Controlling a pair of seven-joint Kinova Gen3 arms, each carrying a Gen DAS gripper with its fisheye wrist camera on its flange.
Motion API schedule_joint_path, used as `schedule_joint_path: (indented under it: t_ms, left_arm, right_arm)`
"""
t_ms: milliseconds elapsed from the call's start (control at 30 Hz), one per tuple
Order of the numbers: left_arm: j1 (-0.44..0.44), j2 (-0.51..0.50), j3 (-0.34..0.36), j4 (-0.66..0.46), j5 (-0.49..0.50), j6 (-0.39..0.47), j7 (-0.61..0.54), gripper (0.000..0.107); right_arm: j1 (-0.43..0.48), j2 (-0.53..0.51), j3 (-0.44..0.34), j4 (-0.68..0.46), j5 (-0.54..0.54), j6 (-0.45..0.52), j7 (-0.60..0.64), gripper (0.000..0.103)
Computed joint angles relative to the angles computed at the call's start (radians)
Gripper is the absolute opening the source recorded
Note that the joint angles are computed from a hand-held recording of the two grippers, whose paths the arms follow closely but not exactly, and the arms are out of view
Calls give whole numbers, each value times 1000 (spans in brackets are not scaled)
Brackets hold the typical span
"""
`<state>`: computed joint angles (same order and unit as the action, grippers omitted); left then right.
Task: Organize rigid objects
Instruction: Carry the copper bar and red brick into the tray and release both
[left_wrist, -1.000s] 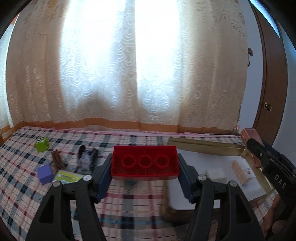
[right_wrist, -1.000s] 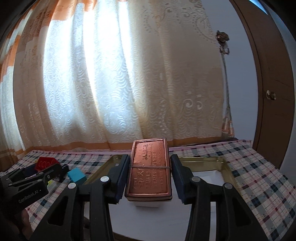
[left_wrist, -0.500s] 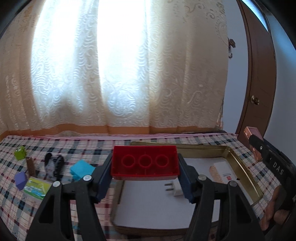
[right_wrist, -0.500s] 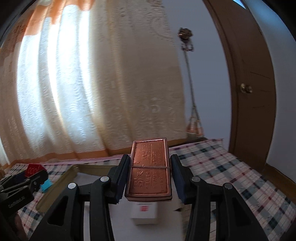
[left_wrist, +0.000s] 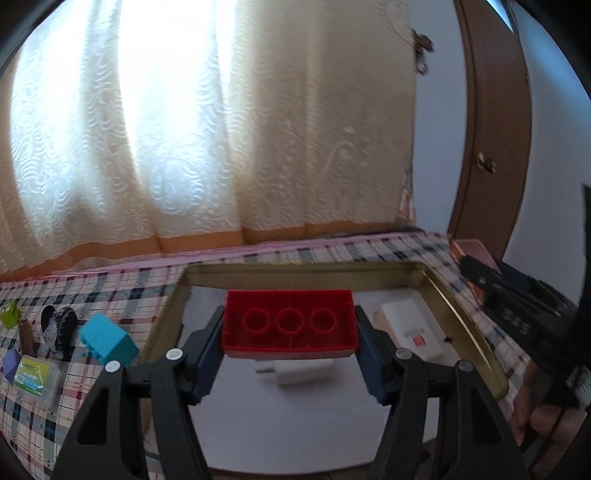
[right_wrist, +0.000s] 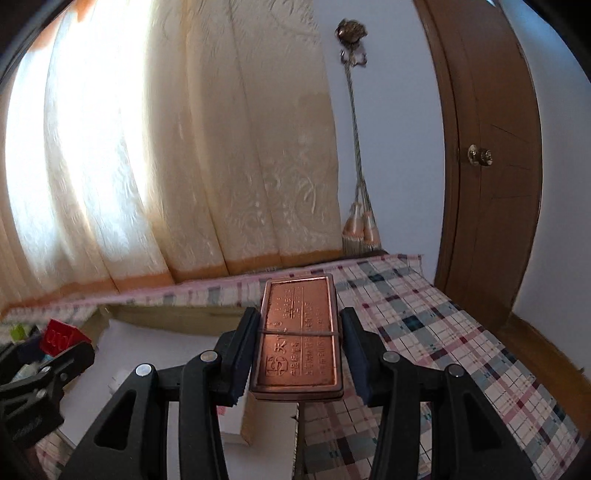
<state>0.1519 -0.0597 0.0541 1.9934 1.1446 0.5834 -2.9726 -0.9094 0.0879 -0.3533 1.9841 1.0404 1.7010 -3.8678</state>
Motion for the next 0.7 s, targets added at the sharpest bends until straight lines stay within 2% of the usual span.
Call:
schedule_joint_path:
  t_ms: [167, 333, 433, 533, 700]
  left_arm:
    - [18, 1, 22, -5, -118, -20, 100, 64]
    - [44, -2, 31, 4, -182, -43, 136, 64]
    - [62, 2, 45, 4, -251, -63, 184, 64]
    - [81, 13, 62, 1, -341, -91, 261, 64]
    - [81, 44, 63, -41, -439, -52, 379, 64]
  right_arm:
    - [27, 0, 11, -9, -23, -68, 55, 48]
    - [44, 8, 27, -27, -56, -99, 106, 48]
    - [56, -18, 26, -9, -62, -147, 96, 48]
    - [58, -6, 21, -22, -64, -140, 120, 48]
    - [59, -9, 20, -26, -59, -166, 145, 48]
